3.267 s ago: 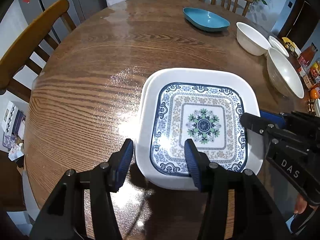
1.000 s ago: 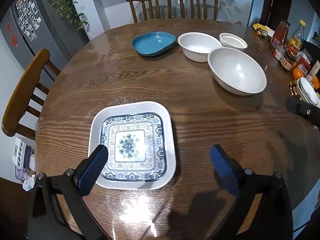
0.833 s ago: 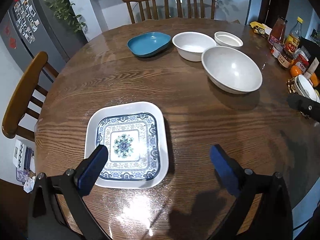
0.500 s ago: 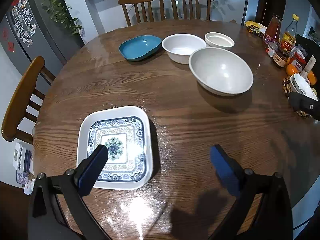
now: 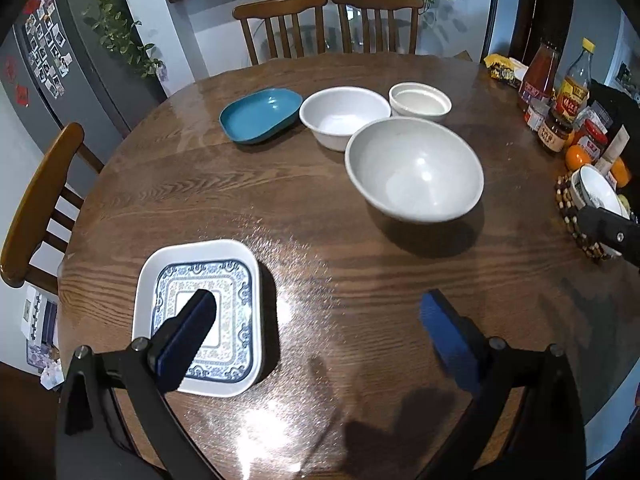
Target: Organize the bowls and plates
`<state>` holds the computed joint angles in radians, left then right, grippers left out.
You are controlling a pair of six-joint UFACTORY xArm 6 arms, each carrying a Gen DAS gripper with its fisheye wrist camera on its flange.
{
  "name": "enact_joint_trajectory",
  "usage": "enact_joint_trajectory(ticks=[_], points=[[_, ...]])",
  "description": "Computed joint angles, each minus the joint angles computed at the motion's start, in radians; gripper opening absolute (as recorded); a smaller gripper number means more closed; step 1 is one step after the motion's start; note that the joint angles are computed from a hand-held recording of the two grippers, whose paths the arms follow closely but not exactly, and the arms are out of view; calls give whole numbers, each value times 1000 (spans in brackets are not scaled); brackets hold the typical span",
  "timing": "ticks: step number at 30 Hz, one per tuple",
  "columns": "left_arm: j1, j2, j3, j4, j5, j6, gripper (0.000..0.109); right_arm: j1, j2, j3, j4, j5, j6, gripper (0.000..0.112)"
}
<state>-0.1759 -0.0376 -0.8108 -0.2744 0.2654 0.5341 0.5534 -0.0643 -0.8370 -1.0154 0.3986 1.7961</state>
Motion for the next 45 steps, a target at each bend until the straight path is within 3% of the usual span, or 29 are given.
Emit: enact_joint_trajectory(ticks=[10,27,36,42,45], points=[[-27,27,-46,-19,-39,-32,102,-26,15,-32,3,-13,-60,55],[-37,182,-220,40,-17,-130,102,-96,154,-157,99,-102,-213,55],[24,378,-519,200,36,-334,102,-130,328,-393,303,-135,-517,55],[62,534,-751,290,141,-453,102,-123,524,-660,597,-82,-845,55],[75,635,-906,336,216,-504,102,-118,647,-852,765,0,-1028,55]])
